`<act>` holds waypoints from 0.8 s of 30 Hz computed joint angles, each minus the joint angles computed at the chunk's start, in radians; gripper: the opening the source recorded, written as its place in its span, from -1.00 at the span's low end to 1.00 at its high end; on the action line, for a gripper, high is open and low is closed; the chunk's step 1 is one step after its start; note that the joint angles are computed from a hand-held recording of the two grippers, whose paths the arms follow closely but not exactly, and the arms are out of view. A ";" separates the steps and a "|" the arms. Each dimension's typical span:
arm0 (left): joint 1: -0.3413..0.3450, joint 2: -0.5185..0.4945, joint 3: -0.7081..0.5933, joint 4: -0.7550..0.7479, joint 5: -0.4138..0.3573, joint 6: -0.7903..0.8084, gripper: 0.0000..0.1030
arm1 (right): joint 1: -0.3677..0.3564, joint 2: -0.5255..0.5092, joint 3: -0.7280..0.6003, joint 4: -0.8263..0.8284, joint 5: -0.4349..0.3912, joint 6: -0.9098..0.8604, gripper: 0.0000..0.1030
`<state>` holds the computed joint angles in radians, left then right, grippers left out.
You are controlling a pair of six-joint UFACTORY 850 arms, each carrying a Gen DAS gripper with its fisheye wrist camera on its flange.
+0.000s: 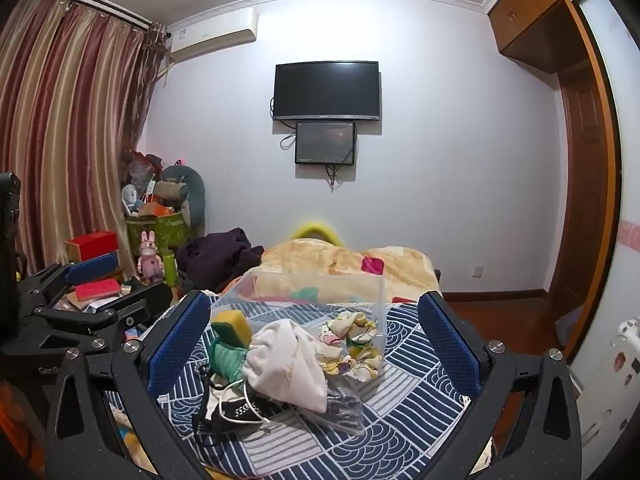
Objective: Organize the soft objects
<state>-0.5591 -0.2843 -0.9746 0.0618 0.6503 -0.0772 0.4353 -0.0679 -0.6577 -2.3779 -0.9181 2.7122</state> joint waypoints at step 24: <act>0.006 0.004 0.007 0.012 0.007 -0.010 1.00 | 0.003 0.001 0.003 -0.004 -0.005 0.003 1.00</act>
<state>-0.5527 -0.2804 -0.9679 0.0737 0.6571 -0.0868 0.4387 -0.0665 -0.6545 -2.3818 -0.9235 2.7153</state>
